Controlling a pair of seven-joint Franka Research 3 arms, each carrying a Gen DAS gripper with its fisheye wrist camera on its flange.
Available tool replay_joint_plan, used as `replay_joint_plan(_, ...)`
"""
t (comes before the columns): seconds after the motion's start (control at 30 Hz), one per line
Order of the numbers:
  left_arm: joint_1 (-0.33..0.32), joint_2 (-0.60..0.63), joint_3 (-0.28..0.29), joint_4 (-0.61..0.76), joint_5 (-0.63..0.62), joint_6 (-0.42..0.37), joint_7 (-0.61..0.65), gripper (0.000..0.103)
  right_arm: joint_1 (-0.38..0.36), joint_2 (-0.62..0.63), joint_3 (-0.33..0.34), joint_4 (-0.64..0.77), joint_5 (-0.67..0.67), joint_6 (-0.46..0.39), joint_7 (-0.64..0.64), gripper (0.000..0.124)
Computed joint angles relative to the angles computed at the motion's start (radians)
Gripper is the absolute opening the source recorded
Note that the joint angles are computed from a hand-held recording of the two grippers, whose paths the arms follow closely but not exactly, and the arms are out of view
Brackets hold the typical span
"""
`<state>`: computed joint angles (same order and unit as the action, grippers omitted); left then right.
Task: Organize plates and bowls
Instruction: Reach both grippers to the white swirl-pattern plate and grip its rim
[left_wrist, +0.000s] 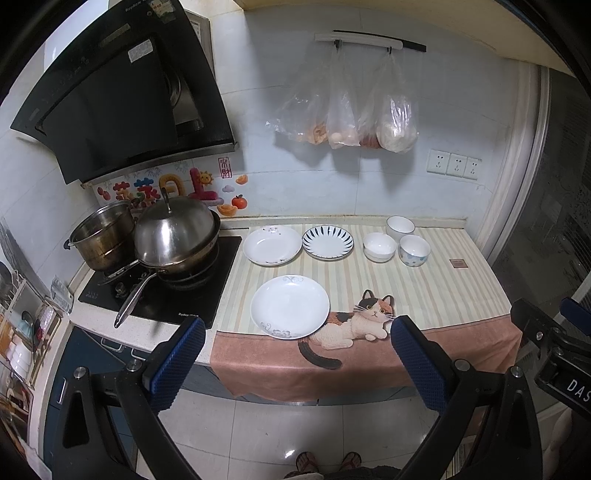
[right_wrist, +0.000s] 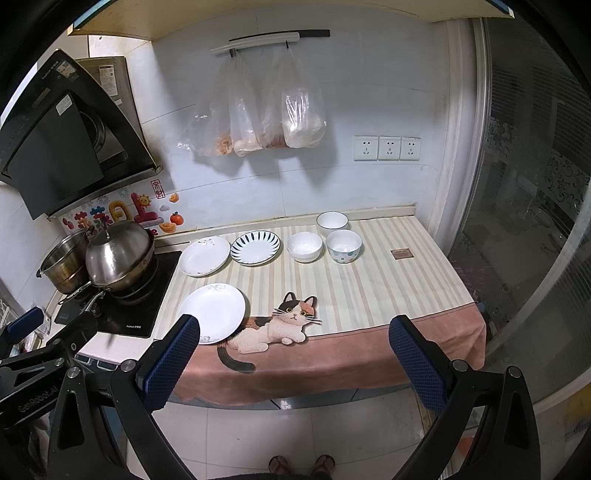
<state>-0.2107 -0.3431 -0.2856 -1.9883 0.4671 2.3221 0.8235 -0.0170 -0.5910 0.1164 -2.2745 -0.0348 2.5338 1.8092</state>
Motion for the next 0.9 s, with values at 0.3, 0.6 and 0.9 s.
replay_joint_plan(0.3, 0.000, -0.002, 0.009, -0.019, -0.002, 0.015, 0.002, 0.103, 0.003, 0.020, 0.027, 0.012, -0.014, 0.002, 0.045, 0.103)
replay_joint_plan(0.6, 0.074, 0.061, 0.065, -0.077, 0.029, 0.152, 0.023, 0.103, -0.004, 0.166, 0.073, 0.014, -0.072, 0.129, 0.143, 0.103)
replay_joint_plan(0.9, 0.142, 0.378, 0.137, 0.076, -0.049, 0.166, 0.082, 0.103, 0.155, 0.638, -0.054, 0.294, 0.030, 0.081, 0.005, 0.103)
